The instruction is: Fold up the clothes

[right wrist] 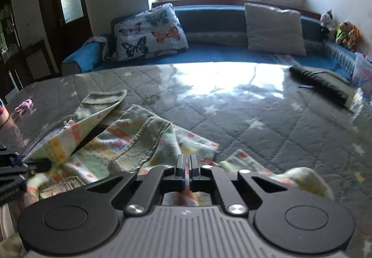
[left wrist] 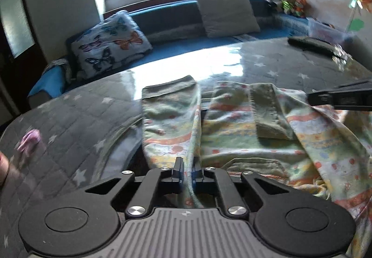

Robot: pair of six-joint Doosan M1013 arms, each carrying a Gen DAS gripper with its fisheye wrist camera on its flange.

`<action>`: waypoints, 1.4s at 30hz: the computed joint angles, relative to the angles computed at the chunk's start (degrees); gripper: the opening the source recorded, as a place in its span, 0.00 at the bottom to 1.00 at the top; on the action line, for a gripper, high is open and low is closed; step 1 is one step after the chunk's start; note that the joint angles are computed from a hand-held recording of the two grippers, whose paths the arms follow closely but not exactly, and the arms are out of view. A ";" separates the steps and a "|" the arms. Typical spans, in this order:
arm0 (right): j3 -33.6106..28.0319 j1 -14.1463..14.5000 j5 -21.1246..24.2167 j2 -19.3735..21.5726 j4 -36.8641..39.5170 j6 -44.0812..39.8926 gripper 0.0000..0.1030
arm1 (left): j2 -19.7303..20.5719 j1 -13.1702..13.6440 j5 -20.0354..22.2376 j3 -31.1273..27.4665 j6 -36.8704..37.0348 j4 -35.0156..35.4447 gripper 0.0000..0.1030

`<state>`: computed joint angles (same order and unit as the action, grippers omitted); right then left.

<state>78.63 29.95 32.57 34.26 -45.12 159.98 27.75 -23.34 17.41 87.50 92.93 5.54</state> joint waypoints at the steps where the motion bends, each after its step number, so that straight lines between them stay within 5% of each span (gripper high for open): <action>1: 0.82 0.16 -0.12 -0.65 -1.14 1.20 0.02 | -0.41 0.18 -0.51 0.61 -1.98 1.14 0.05; 6: 2.77 0.47 -1.51 -2.45 -2.50 1.78 0.09 | -3.85 1.32 -2.95 4.96 -11.24 5.59 0.04; 9: 2.42 0.34 -2.87 -2.10 -2.21 1.24 0.43 | -6.23 1.96 -4.64 8.33 -16.55 9.15 0.04; 10: 1.85 0.24 -3.09 -1.61 -1.65 0.45 0.44 | -6.89 2.18 -4.90 9.29 -17.45 9.37 0.04; 21: -5.17 0.02 -6.52 4.02 12.78 -17.56 0.44 | -11.37 3.27 -6.81 15.37 -24.63 10.92 0.03; 26: -8.57 1.26 -4.09 6.13 16.17 -24.68 0.42 | -13.36 3.42 -6.27 18.11 -27.11 11.96 0.03; 29: -8.99 1.98 -3.79 6.26 14.59 -24.21 0.17 | -14.34 3.56 -5.63 19.68 -24.70 9.57 0.04; 30: -8.92 2.14 -3.83 6.11 14.46 -23.94 0.06 | -14.60 3.64 -5.30 20.06 -23.36 8.22 0.04; 34: -5.91 3.06 -5.03 3.74 6.62 -15.84 0.04 | -15.31 3.22 -5.30 20.77 -28.27 14.72 0.12; 38: -2.08 3.57 -4.67 0.54 -3.23 -6.15 0.04 | -15.69 2.77 -6.18 20.60 -36.77 24.76 0.42; 42: 3.79 4.32 -1.84 -4.06 -15.04 6.48 0.04 | -14.92 2.82 -7.04 18.89 -33.42 24.21 0.42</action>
<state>82.42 34.26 30.73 30.20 -60.16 166.46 12.83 -20.52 10.37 106.39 59.51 29.75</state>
